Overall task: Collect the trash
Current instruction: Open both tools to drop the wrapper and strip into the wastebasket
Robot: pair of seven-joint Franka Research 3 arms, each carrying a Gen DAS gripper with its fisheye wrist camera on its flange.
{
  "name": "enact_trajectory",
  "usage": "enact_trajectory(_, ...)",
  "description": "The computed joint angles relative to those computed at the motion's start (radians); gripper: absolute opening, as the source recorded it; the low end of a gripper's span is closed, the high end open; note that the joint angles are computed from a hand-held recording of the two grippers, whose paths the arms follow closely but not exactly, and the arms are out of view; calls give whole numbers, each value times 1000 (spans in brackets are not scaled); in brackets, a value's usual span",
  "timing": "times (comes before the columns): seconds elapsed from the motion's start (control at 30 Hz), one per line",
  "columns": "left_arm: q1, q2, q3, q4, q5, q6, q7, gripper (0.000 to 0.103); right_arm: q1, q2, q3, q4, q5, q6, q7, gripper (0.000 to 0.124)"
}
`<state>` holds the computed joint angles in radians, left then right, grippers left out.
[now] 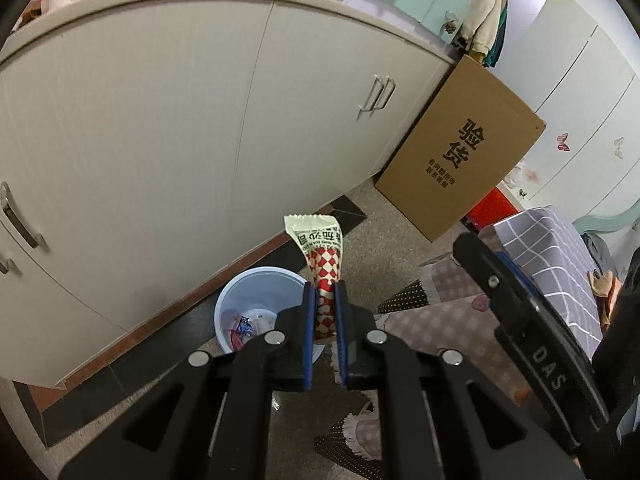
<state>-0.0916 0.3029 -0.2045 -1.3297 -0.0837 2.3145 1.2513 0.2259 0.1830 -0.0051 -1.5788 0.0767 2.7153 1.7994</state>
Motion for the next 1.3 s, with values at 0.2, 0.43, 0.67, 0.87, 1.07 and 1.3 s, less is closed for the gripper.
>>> enact_trajectory(0.2,0,39,-6,30,-8,-25,11,9,-12,2,4,-7,36,-35,-32,65)
enact_trajectory(0.43,-14,86,-11,83,3,-54,8,9,-5,0,-6,-15,-1,-45,-7,65)
enact_trajectory(0.67,-25,137,-11,150,18,-90,8,10,0,-1,-18,-27,-57,-32,51,68)
enact_trajectory(0.87,-44,213,-7,262,38,-136,-17,13,-9,-3,-11,-35,-36,-9,54,68)
enact_trajectory(1.07,-63,196,14,245,95,-106,-65,60,-17,-6,-8,-39,-5,1,52,69)
enact_trajectory(1.3,-52,140,15,185,111,-91,-87,63,-24,-16,5,-40,44,-5,20,70)
